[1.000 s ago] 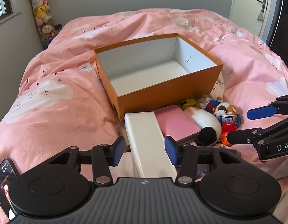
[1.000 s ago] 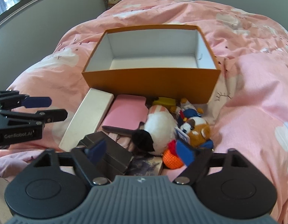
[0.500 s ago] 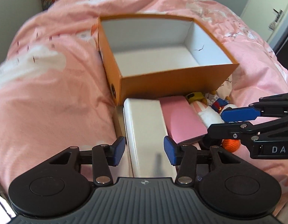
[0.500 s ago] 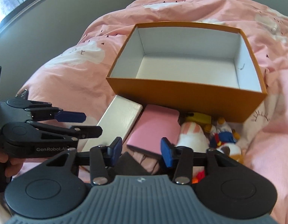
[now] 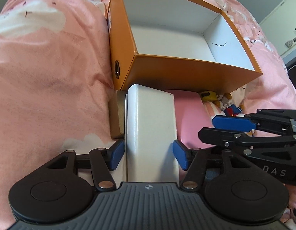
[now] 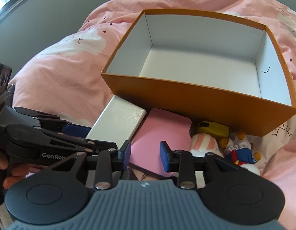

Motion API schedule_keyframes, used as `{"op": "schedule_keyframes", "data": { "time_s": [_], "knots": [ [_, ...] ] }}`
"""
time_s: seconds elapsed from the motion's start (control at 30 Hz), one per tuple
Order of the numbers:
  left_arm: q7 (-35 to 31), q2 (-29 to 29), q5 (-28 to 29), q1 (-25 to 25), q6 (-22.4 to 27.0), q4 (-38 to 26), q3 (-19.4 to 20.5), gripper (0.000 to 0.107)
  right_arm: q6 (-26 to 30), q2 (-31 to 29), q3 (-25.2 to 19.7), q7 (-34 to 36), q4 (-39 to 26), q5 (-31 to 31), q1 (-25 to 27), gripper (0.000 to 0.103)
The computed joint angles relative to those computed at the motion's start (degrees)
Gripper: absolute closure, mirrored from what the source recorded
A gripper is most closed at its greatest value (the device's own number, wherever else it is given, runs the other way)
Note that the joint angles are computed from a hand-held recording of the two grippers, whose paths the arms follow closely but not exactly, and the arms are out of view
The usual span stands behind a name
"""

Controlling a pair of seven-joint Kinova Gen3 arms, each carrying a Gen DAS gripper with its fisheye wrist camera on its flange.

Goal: Organize objects
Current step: 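Move left gripper to the white rectangular case while right gripper approaches the gold square box, then close left gripper on the white case while right gripper closes on the gold box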

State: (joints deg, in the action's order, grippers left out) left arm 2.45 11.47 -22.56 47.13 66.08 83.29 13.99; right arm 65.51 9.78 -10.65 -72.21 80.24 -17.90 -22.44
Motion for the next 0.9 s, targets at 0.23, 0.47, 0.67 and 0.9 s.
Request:
{"op": "schedule_keyframes", "data": {
  "time_s": [0.23, 0.47, 0.67, 0.9],
  "knots": [
    [2.31, -1.31, 0.11, -1.44, -5.33, 3.43, -0.35, 0.041, 0.22, 1.70, 0.29, -3.14, -1.22, 2.54, -1.10, 0.067],
    [6.77, -2.32, -4.99, 0.31, -3.70, 3.84, 0.65, 0.062, 0.18, 2.06, 0.19, -4.01, -1.34, 3.27, -1.08, 0.066],
    [4.41, 0.16, -9.01, 2.94, 3.46, -1.21, 1.87, 0.070, 0.17, 2.17, -0.22, -2.49, -1.63, 2.78, -1.08, 0.067],
    [3.23, 1.08, -6.09, 3.28, 3.81, -2.44, -0.61, 0.066, -0.70, 1.22, 0.02, -3.01, -0.66, 3.68, -1.46, 0.067]
  ]
}}
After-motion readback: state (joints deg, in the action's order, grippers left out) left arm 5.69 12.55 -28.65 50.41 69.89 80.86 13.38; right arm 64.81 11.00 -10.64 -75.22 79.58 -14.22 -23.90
